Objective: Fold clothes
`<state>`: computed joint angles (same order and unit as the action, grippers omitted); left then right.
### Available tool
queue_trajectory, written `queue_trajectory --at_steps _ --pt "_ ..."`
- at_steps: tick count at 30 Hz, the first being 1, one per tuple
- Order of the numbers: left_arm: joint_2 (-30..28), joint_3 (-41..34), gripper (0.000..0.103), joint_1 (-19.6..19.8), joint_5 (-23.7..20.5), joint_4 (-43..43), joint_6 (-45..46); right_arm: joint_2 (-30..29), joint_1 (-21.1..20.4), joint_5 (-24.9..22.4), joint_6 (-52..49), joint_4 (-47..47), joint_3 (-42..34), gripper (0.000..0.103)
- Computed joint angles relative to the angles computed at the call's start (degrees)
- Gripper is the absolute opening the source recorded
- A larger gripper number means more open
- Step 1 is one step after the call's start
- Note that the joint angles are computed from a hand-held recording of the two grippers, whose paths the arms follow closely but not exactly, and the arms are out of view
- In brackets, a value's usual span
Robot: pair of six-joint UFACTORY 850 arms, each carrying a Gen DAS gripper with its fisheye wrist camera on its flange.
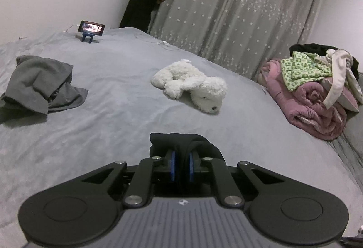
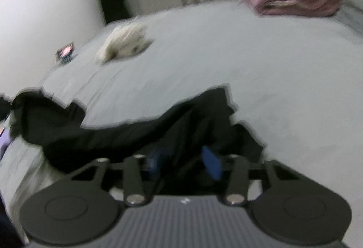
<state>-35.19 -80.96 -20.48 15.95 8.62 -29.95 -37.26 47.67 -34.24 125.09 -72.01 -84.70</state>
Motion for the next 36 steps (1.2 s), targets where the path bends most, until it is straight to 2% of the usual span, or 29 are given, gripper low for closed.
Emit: queue_trajectory --at_steps 1,2,4,7,8,12,14,18,20,22,25,27,28,31,36 --pt "0.0 0.0 0.009 0.0 -0.2 0.2 0.0 -0.8 0.0 0.2 -2.6 1.4 -1.0 0.01" --pt "0.0 0.0 0.009 -0.1 -0.4 0.4 0.0 -1.6 0.3 -0.5 -5.1 2.4 -2.2 0.005" --pt "0.1 0.0 0.009 0.0 -0.7 1.4 -1.1 -2.0 1.4 -4.3 -3.1 -1.1 -3.0 0.005" --pt "0.2 0.1 0.009 0.4 -0.8 5.9 -6.3 1.0 3.1 -11.4 10.8 -15.5 0.6 0.005" --pt "0.2 0.0 0.012 0.4 -1.1 6.2 -6.5 2.0 3.7 -14.6 14.0 -18.6 1.7 0.005" --pt "-0.3 -1.1 0.03 0.1 -3.4 8.8 -7.9 5.0 5.4 -26.4 23.4 -22.6 6.1 0.005" --pt "-0.4 -1.1 0.039 -0.3 -3.5 6.8 -4.9 6.3 6.0 -31.9 28.7 -24.5 8.3 0.005" --pt "0.0 -0.4 0.046 -1.2 -2.9 2.2 3.0 8.5 6.9 -40.1 33.5 -21.5 11.3 0.005" --pt "0.0 -0.3 0.048 -1.6 -2.9 3.3 3.6 9.2 6.7 -41.5 34.9 -17.4 12.5 0.005" --pt "0.0 -0.2 0.048 -1.8 -2.6 11.0 -2.1 10.3 6.5 -41.5 37.9 -16.2 14.3 0.005" --pt "0.1 0.5 0.049 -2.6 0.2 28.3 -13.3 11.3 7.4 -44.6 42.4 -21.8 16.6 0.005" --pt "0.1 0.9 0.052 -3.4 2.4 37.4 -17.1 11.1 8.3 -47.8 41.3 -25.6 16.6 0.004" --pt "0.2 1.3 0.057 -4.0 3.4 39.8 -17.1 11.2 8.6 -48.7 41.0 -27.2 16.8 0.004" --pt "0.6 2.5 0.064 -5.8 6.4 41.8 -12.3 12.3 9.4 -49.8 42.8 -31.3 18.1 0.004" --pt "1.0 4.1 0.07 -8.7 11.6 41.6 -4.1 13.5 10.5 -48.2 40.3 -35.2 17.8 0.004"
